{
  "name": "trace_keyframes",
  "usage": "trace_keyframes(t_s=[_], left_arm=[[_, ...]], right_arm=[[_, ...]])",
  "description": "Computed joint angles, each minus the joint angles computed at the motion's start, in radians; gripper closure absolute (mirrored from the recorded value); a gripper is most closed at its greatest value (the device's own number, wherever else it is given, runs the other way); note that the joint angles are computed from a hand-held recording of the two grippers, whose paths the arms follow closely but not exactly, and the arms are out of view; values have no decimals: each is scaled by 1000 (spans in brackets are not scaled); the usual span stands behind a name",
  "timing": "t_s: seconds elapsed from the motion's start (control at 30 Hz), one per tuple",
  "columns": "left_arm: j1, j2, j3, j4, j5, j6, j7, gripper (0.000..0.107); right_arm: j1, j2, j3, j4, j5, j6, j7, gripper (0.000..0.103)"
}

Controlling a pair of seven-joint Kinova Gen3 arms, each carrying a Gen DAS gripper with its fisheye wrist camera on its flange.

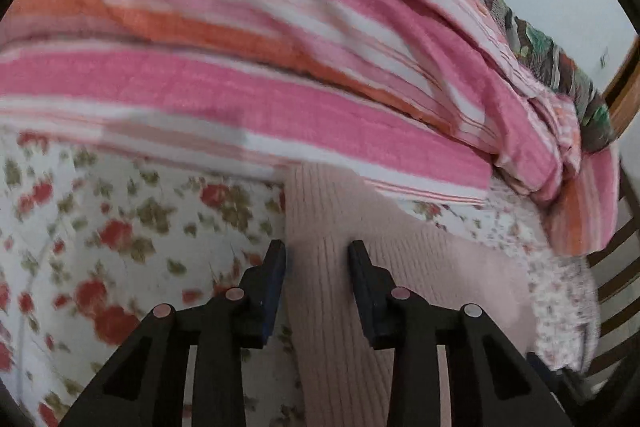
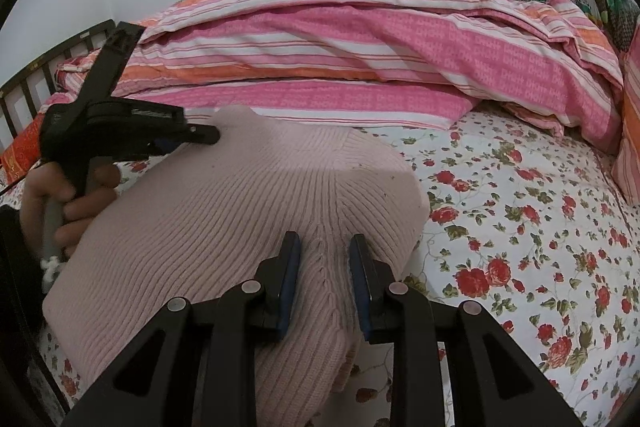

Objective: Fold small clothes

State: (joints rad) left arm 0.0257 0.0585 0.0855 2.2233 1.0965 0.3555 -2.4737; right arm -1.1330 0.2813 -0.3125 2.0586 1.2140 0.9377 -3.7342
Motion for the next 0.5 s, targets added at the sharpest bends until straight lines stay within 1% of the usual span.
trace_keyframes(t_s=[0.1, 0.17, 0.2, 0.23, 0.27, 0.3, 0.33, 0.43, 0.5], left_arm=[[54, -56, 17, 37, -121, -116, 119, 74], [56, -103, 41, 65, -202, -139, 192, 74], [65, -135, 29, 79, -243, -126, 217, 74], [92, -162, -2, 92, -268, -115, 227, 75], [138, -186, -46, 108, -279, -109, 220, 75], [184, -228, -88, 139, -282, -103, 196, 75], [212, -255, -115, 163, -268, -107, 164, 74], [299, -347, -180, 238, -282, -122, 133, 74], [384, -391, -268, 285, -235, -134, 94, 74]], right_arm=[[5, -7, 0, 9, 10, -15, -12, 77], [13, -25, 0, 31, 34, -42, -47, 76], [20, -38, -1, 45, 50, -60, -71, 76], [31, -48, -11, 59, 72, -68, -102, 76], [22, -60, -4, 75, 98, -69, -142, 75], [28, -61, -14, 81, 112, -58, -168, 74], [33, -61, -19, 82, 118, -52, -180, 72], [48, -51, -28, 64, 100, -39, -158, 70], [47, -32, -30, 39, 67, -18, -111, 70]])
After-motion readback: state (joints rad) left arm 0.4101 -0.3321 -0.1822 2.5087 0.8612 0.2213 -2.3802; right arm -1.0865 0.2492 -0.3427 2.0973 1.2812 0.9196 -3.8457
